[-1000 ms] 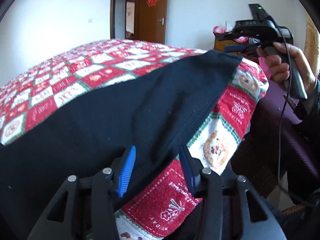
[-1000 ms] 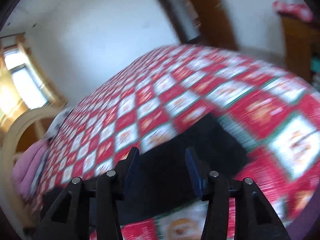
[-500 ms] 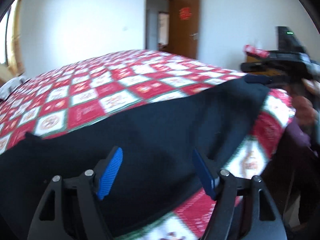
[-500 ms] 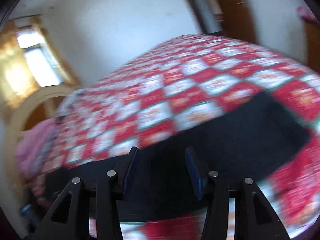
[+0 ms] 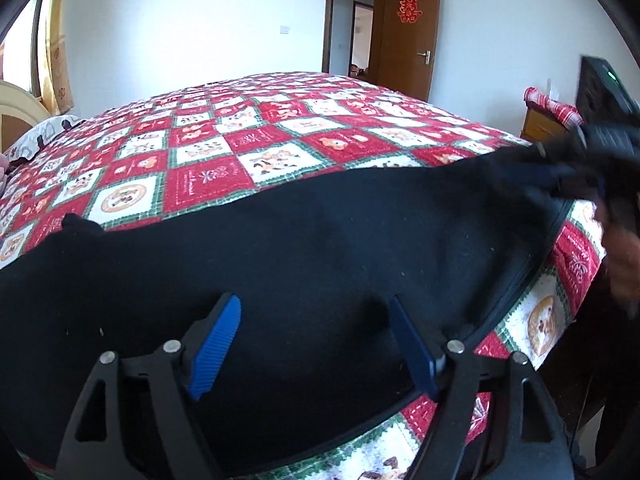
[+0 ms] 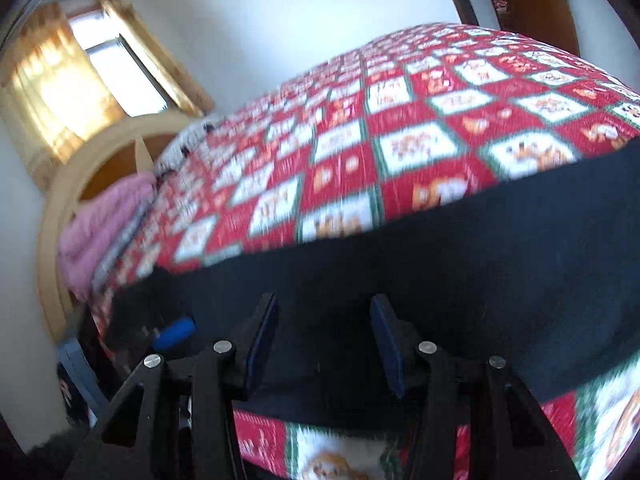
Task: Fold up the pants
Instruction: 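Release the pants with both tools and smooth the folded stack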
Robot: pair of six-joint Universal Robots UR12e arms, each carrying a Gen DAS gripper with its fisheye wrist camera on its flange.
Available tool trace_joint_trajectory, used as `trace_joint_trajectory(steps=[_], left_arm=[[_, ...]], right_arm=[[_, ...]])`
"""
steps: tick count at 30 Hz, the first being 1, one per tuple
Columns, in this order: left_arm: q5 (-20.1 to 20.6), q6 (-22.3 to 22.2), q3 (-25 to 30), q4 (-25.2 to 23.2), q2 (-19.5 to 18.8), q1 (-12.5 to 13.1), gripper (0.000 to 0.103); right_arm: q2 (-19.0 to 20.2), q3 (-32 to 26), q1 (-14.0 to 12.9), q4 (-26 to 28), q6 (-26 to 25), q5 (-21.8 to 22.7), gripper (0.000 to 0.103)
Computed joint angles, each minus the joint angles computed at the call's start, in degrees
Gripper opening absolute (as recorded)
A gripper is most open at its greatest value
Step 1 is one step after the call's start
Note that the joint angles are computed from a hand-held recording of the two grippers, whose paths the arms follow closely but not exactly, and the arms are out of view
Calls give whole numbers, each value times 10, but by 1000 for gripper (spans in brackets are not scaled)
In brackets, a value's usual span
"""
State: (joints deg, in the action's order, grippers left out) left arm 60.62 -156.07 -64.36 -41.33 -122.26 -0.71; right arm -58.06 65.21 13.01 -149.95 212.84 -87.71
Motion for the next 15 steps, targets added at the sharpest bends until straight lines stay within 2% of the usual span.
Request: trace_joint_trajectory(steps=[3,5,8,11,13,15], left_arm=[[2,6,-1,-1,1,0,81],[2,9,-1,-2,1,0,82],[2,17,-2,-4,1,-1,89],[8,28,-4,-3,3,-2,89],[8,27,-6,-2,4,0,89],[14,20,-5,2,5,3,89]], right_arm=[[6,1,-12,-41,56,-25,50],[1,15,-25,-40,112,-37,50],[-13,54,-44,-100,152,10,50],[-23,65,-43,-109,145,-21,50],[-29,66,-39,-90,128,-58,50],[-34,69,-40,-79,115,-68,50]])
